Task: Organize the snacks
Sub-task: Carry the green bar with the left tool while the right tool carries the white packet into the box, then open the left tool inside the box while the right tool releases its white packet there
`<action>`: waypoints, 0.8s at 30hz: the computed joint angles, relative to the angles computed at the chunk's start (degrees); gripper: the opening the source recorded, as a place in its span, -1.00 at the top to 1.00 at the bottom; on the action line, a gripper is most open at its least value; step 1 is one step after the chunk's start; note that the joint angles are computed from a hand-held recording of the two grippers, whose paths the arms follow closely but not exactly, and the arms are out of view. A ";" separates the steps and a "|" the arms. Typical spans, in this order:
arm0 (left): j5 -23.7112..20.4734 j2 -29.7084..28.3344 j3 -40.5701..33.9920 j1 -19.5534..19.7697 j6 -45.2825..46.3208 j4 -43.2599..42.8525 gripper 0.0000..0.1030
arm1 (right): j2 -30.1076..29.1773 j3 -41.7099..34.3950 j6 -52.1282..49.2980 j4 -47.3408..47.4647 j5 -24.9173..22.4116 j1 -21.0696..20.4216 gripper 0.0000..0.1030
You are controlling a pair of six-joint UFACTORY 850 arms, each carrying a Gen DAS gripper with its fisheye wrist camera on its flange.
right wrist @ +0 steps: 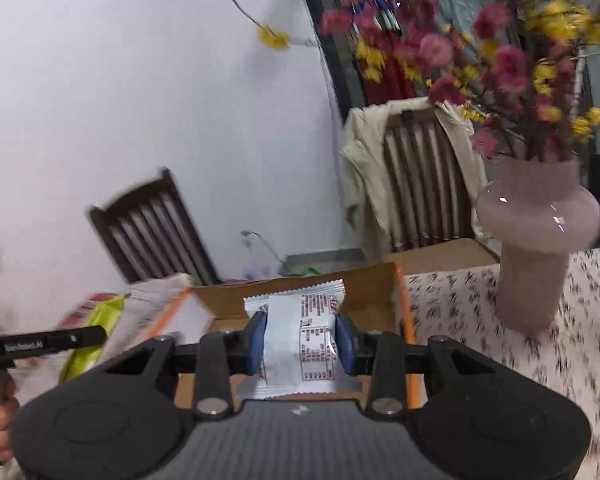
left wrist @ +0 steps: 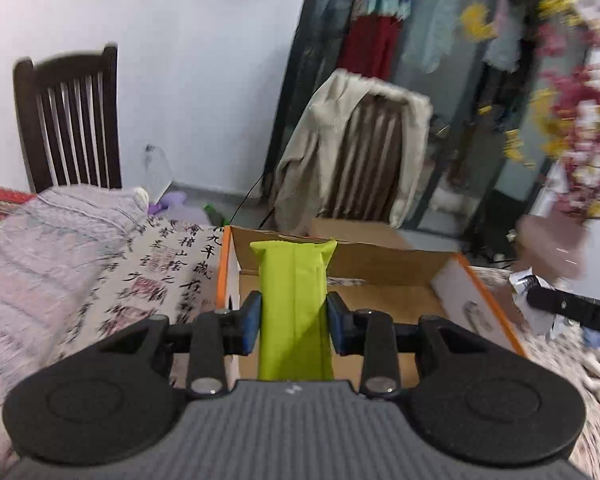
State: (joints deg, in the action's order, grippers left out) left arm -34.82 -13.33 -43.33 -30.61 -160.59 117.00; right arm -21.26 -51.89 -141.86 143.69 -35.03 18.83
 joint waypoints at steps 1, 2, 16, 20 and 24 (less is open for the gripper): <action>1.71 -2.71 -3.00 1.65 0.82 0.48 0.33 | -2.90 -3.95 -1.77 1.39 3.07 0.92 0.30; 3.04 -4.96 -5.51 2.74 2.57 -0.38 0.33 | -5.28 -7.23 -3.16 2.49 5.92 1.75 0.30; 1.26 -15.84 -13.50 4.22 12.86 -7.11 -0.29 | -25.65 -32.71 1.86 -4.90 21.54 4.04 -0.29; 1.38 -14.19 -12.38 3.88 11.14 -5.25 -0.38 | -23.34 -29.48 -8.72 5.71 18.77 4.20 -0.65; 0.25 -10.86 -10.30 2.57 12.10 -6.65 -0.51 | -20.49 -26.80 -4.60 1.26 18.77 3.93 -0.65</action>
